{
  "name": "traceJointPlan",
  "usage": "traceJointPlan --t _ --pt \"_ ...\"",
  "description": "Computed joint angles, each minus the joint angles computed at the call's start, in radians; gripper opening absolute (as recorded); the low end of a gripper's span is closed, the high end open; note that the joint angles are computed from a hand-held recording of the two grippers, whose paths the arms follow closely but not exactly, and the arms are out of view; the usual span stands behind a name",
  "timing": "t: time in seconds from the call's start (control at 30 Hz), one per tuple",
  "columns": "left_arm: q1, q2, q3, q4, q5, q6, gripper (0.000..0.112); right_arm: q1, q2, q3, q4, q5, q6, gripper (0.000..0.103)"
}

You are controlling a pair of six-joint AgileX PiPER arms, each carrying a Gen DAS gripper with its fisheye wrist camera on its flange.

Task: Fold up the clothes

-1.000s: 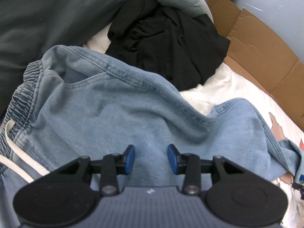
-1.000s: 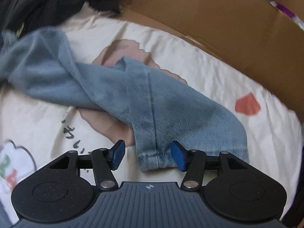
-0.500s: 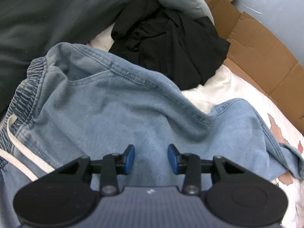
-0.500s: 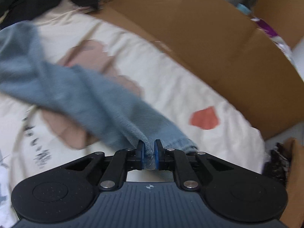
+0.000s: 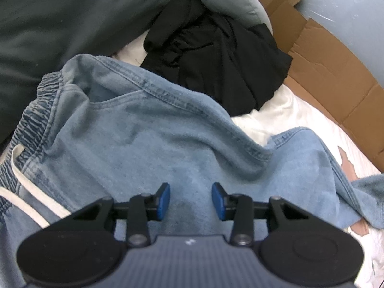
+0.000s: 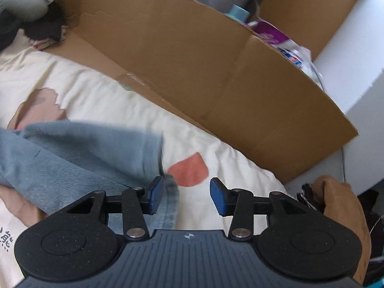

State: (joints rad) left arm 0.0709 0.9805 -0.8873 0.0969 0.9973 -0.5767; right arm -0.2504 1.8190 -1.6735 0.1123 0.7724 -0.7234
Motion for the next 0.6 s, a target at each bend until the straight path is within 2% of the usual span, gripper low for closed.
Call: traceJointPlan --t 0.17,0.3,0.47,0.6 --pt "0.005 0.003 -0.002 -0.003 -0.006 -0.010 0.041 -0.070 -0.022 0.047 0.140 0.069 -0.150 0.049" --pt "0.013 0.008 -0.004 -0.004 -0.012 -0.005 0.041 -0.093 -0.058 0.138 0.184 0.087 -0.264 0.049" --pt "0.020 0.007 -0.002 -0.006 -0.011 0.002 0.041 -0.101 -0.098 0.242 0.187 0.055 -0.348 0.050" --pt "0.033 -0.001 0.007 -0.018 -0.007 0.005 0.041 -0.101 -0.128 0.318 0.171 -0.019 -0.404 0.051"
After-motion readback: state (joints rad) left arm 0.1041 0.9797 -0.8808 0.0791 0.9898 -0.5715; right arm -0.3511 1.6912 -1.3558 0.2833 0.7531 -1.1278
